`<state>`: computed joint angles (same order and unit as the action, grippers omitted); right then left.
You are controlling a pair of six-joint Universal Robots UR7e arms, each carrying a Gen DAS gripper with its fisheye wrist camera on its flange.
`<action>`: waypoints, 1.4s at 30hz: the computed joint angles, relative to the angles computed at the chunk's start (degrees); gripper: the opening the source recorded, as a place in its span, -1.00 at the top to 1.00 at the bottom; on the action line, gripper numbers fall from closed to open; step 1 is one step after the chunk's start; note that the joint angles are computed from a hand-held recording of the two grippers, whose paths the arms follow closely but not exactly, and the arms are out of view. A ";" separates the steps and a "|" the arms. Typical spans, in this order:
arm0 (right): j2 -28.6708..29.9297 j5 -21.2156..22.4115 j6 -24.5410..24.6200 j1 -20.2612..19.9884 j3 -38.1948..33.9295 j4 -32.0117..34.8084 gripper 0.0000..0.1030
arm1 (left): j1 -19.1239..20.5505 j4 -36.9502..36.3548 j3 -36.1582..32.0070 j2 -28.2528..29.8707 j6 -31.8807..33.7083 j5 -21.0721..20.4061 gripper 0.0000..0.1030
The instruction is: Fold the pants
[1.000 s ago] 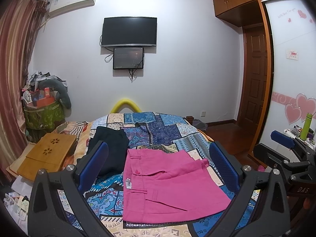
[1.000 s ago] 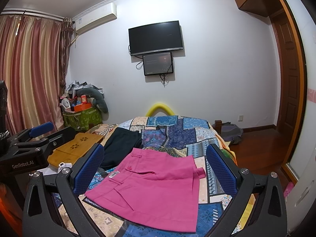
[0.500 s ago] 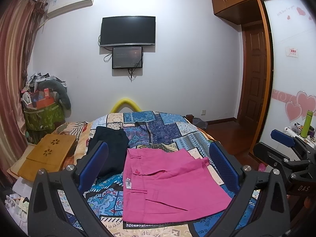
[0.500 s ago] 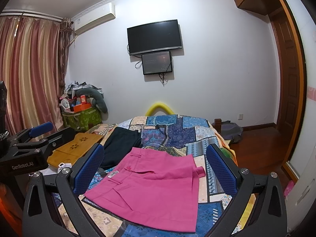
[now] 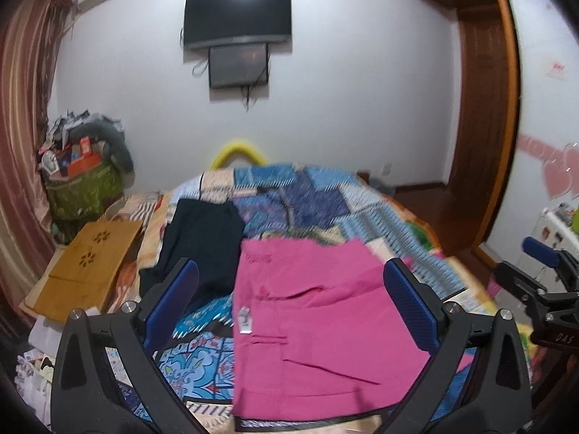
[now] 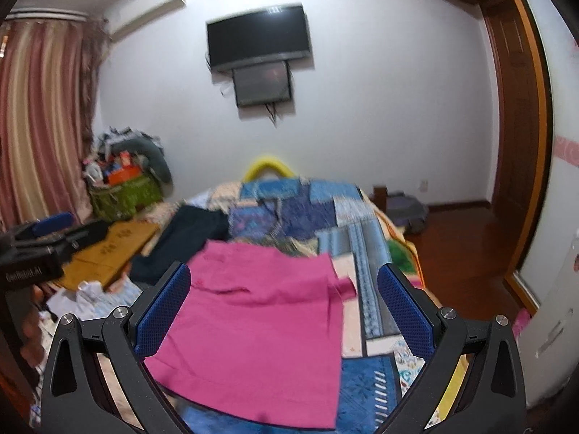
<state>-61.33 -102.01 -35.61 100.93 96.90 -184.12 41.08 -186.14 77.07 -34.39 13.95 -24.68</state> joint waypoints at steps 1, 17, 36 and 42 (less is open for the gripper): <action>0.88 -1.07 0.07 -0.70 -1.02 1.46 -0.99 | 1.15 3.72 -0.70 0.02 -2.57 0.44 -1.00; 8.75 -3.04 1.45 -5.40 -18.06 28.82 -0.69 | 13.88 55.73 -16.13 0.86 -31.95 -12.27 -0.35; 21.65 -4.62 5.08 -7.54 -41.04 55.34 0.43 | 20.43 80.72 -37.11 9.84 -35.95 -26.56 0.10; 22.35 -5.15 5.08 -7.59 -42.70 58.72 0.84 | 20.52 83.43 -39.66 11.26 -34.66 -25.11 0.62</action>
